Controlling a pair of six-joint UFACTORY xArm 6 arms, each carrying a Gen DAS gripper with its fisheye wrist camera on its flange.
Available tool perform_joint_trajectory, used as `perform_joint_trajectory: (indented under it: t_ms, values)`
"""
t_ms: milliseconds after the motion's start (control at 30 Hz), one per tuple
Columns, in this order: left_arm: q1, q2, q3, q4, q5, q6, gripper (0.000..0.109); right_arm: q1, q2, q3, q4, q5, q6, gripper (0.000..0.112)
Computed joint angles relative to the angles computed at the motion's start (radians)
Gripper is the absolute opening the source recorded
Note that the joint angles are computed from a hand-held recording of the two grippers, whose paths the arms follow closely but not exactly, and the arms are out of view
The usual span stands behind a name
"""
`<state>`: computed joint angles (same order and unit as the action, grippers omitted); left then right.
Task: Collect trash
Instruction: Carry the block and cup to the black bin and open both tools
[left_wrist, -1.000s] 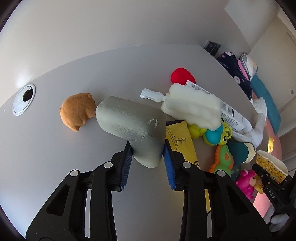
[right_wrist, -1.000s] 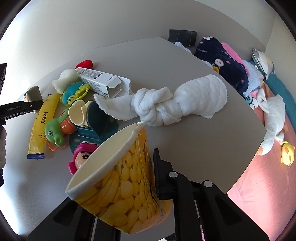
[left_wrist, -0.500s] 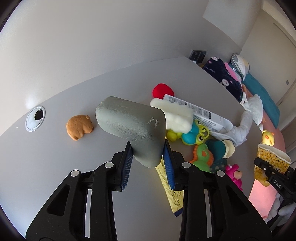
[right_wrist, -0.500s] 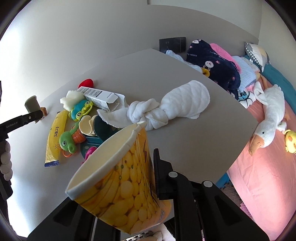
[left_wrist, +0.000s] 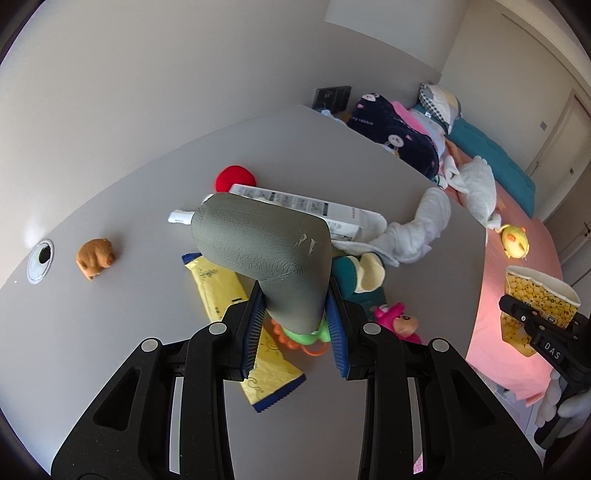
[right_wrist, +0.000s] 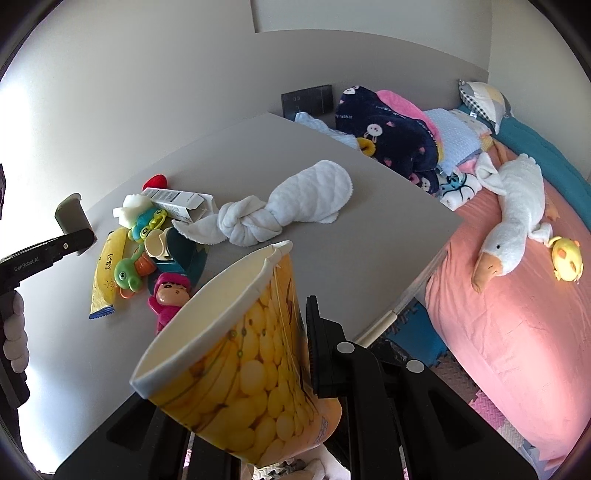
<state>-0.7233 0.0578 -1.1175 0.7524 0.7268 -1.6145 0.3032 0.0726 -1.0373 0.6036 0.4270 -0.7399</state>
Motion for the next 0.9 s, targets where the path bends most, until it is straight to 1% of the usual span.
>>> perform_joint_trajectory:
  t_ms: [467, 733, 900]
  values:
    - [-0.066, 0.203, -0.266, -0.052, -0.007, 0.153, 0.032, -0.123, -0.097, 0.097, 0.058, 0.001, -0.059, 0.013]
    - [-0.093, 0.369, -0.486, -0.126, -0.021, 0.316, 0.032, -0.203, -0.129, 0.131, 0.067, 0.009, -0.049, 0.013]
    - [-0.112, 0.483, -0.641, -0.182, -0.015, 0.417, 0.032, -0.258, -0.146, 0.146, 0.063, 0.01, -0.044, 0.013]
